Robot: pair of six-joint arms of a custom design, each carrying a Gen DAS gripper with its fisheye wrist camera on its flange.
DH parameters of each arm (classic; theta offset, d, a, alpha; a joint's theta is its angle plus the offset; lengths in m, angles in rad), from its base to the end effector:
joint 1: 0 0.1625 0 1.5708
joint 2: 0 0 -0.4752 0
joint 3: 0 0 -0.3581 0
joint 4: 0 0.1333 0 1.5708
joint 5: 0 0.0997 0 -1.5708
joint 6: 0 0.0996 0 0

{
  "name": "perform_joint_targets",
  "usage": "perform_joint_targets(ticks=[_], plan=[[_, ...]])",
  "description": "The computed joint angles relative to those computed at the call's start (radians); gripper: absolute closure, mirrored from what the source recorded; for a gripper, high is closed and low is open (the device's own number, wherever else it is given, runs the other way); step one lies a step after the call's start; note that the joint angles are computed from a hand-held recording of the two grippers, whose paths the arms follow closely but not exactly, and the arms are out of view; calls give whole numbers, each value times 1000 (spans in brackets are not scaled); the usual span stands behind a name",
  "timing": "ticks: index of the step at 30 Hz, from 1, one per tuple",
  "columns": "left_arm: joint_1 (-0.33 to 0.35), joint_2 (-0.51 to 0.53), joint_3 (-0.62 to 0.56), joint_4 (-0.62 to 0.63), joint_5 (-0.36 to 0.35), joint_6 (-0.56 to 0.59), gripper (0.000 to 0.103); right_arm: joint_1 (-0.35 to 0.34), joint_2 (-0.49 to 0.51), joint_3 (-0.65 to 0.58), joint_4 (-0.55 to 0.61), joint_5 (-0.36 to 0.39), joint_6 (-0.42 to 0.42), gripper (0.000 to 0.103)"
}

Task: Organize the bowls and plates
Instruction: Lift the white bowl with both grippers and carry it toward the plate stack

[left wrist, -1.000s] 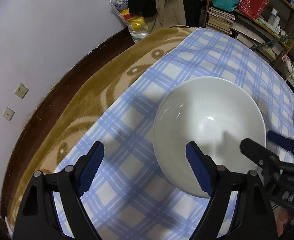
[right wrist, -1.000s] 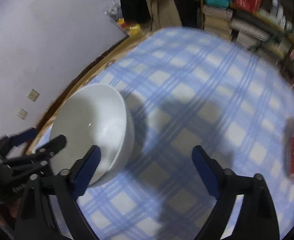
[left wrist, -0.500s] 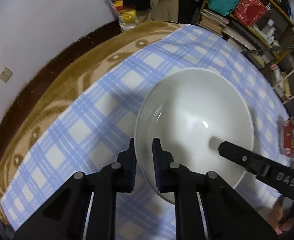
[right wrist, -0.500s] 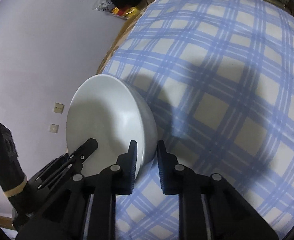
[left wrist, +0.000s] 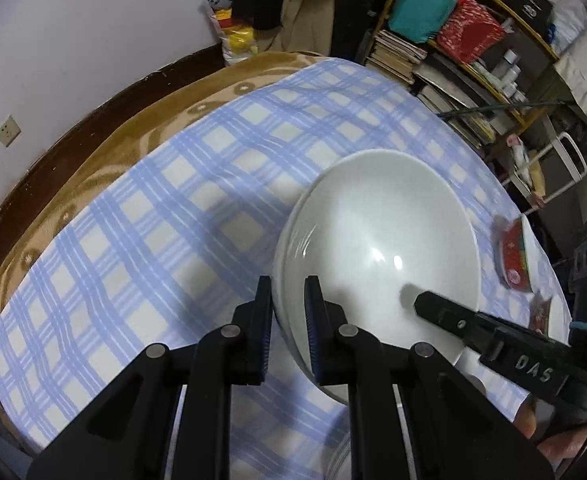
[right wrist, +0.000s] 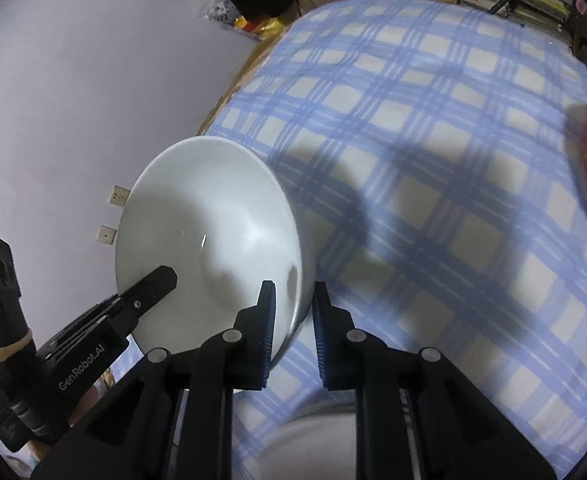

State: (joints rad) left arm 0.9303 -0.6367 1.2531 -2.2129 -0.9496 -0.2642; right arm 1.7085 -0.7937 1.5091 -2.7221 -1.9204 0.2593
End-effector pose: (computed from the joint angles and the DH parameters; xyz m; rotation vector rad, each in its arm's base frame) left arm -0.3104 -0.7365 0.1596 0.4696 2.5231 -0.3897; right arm 0.1989 -0.7129 0.2237 -0.2797 -2.7905 0.7060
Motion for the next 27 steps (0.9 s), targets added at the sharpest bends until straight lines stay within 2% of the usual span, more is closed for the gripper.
perform_joint_targets(ticks=[2, 6, 8, 10, 11, 14, 19, 24, 27], plan=[[-21, -4, 30, -41, 20, 31, 88, 4, -33, 53, -57, -1, 0, 83], [-74, 7, 112, -189, 105, 116, 88, 13, -71, 121, -161, -32, -9, 83], [-76, 21, 90, -158, 74, 115, 88, 21, -77, 153, -230, -77, -28, 83], [-75, 27, 74, -123, 40, 98, 85, 34, -68, 144, -232, -171, -55, 83], [-75, 28, 76, -123, 31, 98, 85, 33, -73, 146, -230, -179, -55, 83], [-71, 34, 75, -120, 1, 110, 84, 17, -95, 166, -254, -149, -48, 83], [-63, 51, 61, -100, -24, 79, 84, 15, -91, 157, -254, -181, -76, 83], [-42, 68, 28, -59, -64, 49, 84, -5, -96, 178, -244, -172, -47, 83], [-38, 78, 20, -57, -61, 61, 84, -11, -90, 181, -235, -178, -42, 83]])
